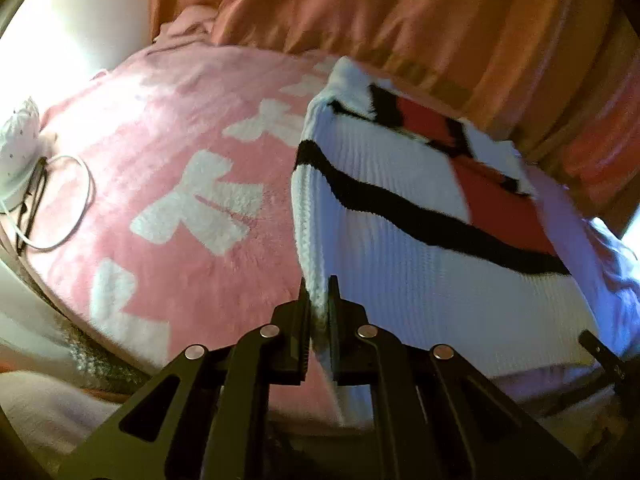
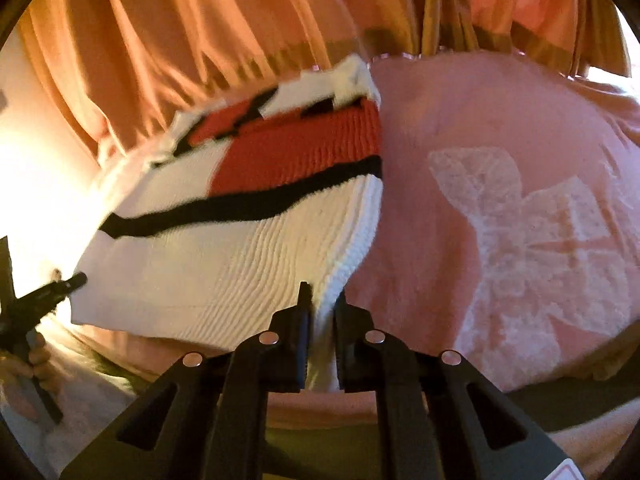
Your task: Fold small clothes
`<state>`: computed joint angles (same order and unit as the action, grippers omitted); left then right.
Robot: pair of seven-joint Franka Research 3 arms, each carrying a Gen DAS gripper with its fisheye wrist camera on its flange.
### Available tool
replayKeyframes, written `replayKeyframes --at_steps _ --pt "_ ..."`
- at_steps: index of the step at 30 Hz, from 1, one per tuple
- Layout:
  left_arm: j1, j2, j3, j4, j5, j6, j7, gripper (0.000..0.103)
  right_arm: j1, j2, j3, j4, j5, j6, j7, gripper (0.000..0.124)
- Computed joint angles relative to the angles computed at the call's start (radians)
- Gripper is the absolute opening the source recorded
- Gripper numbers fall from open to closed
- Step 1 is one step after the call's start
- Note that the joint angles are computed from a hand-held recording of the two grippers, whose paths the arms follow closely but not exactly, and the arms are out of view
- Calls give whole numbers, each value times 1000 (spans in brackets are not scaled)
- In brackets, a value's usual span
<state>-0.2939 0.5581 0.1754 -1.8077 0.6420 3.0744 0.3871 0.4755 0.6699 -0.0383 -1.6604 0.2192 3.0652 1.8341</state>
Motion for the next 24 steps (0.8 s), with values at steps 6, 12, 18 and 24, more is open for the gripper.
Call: replayKeyframes --at_steps 6,12,18,24 --pt "-34 -105 17 -132 59 69 -7 4 39 -104 -46 -150 -10 14 13 6" --pt "-42 -167 -16 -226 51 51 18 3 5 -174 4 -239 -4 2 1 6" --pt "-57 -290 -18 -352 133 35 -51 3 -10 -311 39 -413 6 -4 0 6" --pt "-80 -410 13 -398 364 15 -259 3 -40 -422 81 -501 14 63 -10 6"
